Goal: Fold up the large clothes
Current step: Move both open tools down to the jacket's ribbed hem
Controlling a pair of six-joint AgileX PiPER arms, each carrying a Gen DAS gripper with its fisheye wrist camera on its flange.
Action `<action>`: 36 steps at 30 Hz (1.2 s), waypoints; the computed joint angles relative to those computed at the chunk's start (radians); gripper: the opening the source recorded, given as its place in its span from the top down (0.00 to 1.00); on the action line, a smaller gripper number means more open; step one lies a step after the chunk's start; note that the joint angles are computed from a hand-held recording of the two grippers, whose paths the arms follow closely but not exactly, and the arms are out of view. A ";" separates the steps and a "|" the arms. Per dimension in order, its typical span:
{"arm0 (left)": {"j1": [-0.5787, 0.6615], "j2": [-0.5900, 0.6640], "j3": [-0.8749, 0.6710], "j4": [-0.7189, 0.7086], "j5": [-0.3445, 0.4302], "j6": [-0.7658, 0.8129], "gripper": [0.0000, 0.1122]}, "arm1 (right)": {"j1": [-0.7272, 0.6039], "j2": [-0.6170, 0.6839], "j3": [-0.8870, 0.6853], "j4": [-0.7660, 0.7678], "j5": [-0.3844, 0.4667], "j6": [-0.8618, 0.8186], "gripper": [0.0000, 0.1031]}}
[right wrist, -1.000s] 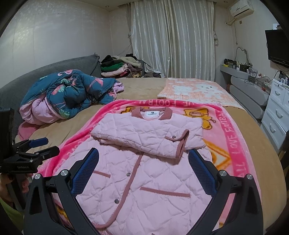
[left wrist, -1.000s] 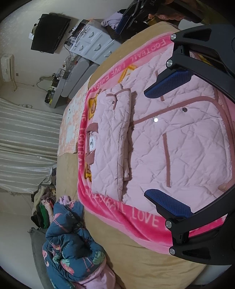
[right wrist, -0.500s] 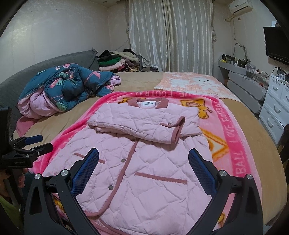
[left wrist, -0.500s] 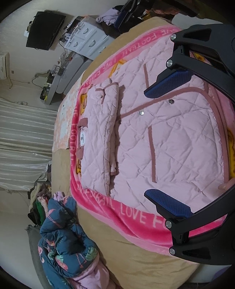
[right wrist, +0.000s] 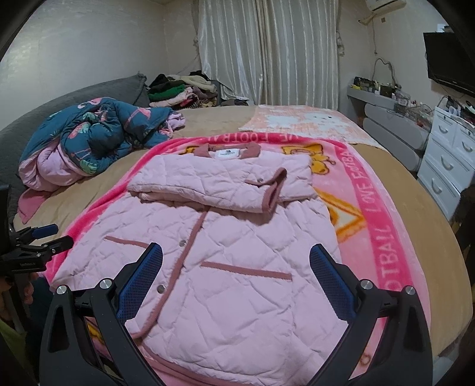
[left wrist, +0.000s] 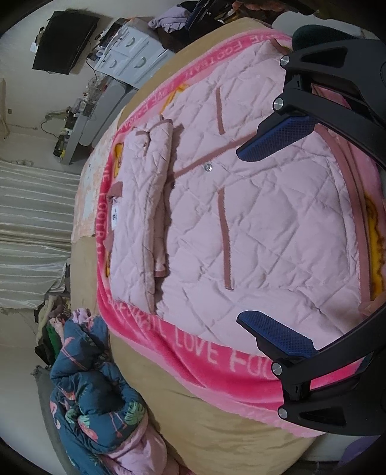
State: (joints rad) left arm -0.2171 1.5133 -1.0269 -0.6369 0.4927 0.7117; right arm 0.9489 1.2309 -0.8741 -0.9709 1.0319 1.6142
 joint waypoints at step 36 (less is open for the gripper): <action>0.171 0.117 0.090 0.038 -0.080 0.077 0.16 | -0.102 -0.196 0.389 0.166 -0.136 0.055 0.04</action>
